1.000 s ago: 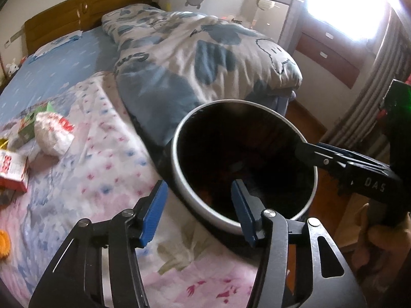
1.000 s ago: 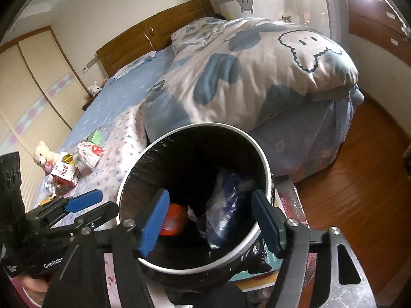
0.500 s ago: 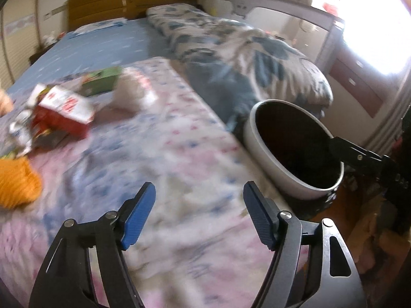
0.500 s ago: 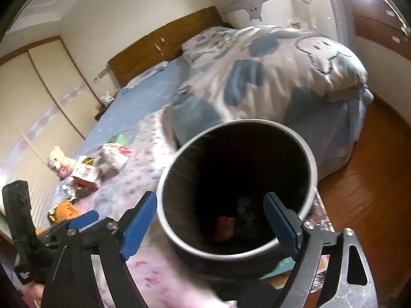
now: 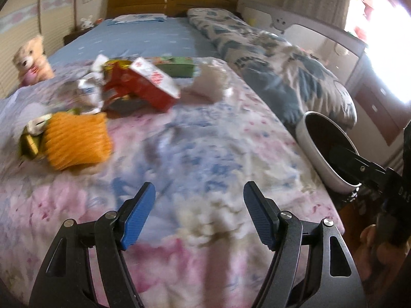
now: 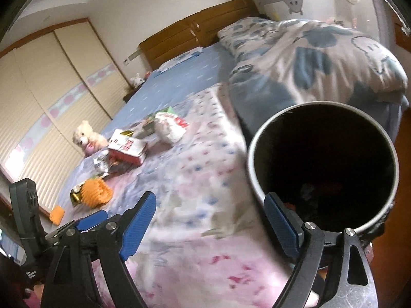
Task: Collect trash
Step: 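Move both open tools back over the trash on the bed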
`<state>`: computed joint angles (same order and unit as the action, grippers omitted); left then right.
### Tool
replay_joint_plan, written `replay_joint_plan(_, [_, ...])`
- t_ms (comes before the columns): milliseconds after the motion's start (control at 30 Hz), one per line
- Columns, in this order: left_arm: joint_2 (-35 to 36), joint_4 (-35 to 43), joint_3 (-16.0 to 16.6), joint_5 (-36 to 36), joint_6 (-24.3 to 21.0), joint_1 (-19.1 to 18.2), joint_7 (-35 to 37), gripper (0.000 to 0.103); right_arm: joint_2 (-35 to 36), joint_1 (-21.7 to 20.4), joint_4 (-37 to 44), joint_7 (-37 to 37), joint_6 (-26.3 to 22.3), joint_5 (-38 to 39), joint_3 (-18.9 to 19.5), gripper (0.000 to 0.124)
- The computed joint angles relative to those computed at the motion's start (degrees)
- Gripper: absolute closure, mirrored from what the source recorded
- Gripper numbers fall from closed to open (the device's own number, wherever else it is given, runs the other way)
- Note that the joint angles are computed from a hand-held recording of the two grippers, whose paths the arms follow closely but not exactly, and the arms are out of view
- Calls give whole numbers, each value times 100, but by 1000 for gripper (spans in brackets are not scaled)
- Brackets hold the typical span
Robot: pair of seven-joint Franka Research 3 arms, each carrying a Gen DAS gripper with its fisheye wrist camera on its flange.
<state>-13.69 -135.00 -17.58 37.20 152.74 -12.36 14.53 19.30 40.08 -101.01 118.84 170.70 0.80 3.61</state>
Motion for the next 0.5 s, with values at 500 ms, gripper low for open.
replay_joint_plan(500, [-942, -934, 89, -287, -19, 323, -192, 30, 716, 210, 1064, -275, -461, 60, 156, 36])
